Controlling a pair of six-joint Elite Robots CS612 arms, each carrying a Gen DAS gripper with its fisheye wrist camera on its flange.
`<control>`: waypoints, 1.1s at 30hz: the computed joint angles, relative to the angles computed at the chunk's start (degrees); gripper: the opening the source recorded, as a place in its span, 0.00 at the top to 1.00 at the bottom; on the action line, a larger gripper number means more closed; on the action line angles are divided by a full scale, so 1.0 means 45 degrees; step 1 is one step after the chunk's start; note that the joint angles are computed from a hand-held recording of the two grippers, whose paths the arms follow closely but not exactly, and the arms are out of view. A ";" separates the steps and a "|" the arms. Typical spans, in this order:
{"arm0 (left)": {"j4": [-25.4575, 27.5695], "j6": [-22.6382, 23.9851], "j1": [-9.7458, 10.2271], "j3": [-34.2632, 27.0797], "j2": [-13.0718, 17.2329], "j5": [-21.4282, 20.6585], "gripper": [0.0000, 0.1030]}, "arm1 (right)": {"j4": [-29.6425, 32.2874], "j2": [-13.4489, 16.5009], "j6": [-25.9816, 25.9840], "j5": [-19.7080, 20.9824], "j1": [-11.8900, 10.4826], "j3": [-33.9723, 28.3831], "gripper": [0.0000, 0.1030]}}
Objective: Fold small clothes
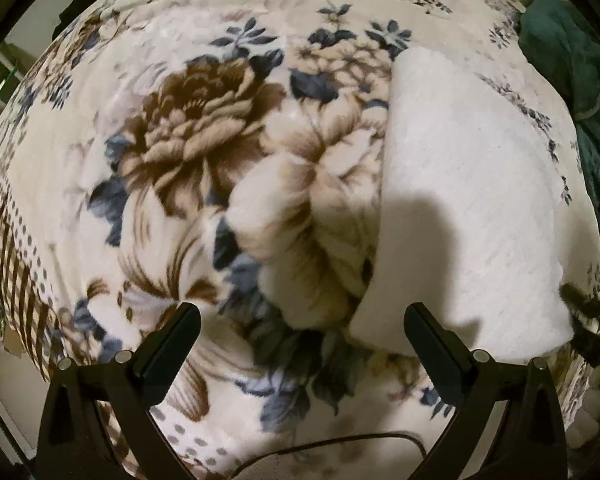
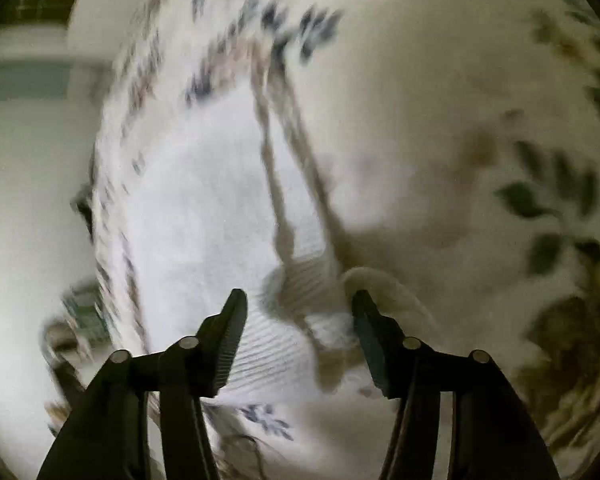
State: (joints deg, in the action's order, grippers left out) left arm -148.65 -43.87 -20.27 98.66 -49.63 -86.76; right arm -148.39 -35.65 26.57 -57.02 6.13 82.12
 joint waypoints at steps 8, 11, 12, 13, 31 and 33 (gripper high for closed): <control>-0.0346 0.0202 0.0162 -0.0454 0.0274 -0.0266 0.00 | -0.0136 -0.1065 -0.0198 -0.2097 0.0024 0.1037 0.89; -0.0441 0.0305 0.0283 -0.0902 0.0664 -0.0611 0.00 | 0.1394 -0.0704 -0.0806 -0.1969 0.0010 0.0569 0.86; -0.0451 0.0415 0.0313 -0.1016 0.0765 -0.0655 0.00 | 0.1792 -0.0558 -0.1263 -0.1496 -0.0034 0.0284 0.83; -0.0479 0.0556 0.0358 -0.1143 0.0883 -0.0767 0.00 | 0.2122 -0.0478 -0.1553 -0.1169 -0.0084 0.0020 0.69; -0.3576 0.1722 0.1660 -0.3877 0.3899 -0.8762 0.00 | 0.7277 0.2873 -0.6418 0.5985 -0.0359 -0.4655 0.18; -0.4067 0.1526 0.1721 -0.3959 0.3979 -0.9061 0.13 | 0.7287 0.2944 -0.6411 0.5757 -0.0214 -0.4780 0.19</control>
State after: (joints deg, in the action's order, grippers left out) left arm -166.95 -37.00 -12.53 80.84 -31.72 -127.54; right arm -115.60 -22.40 -2.27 -31.11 5.16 60.61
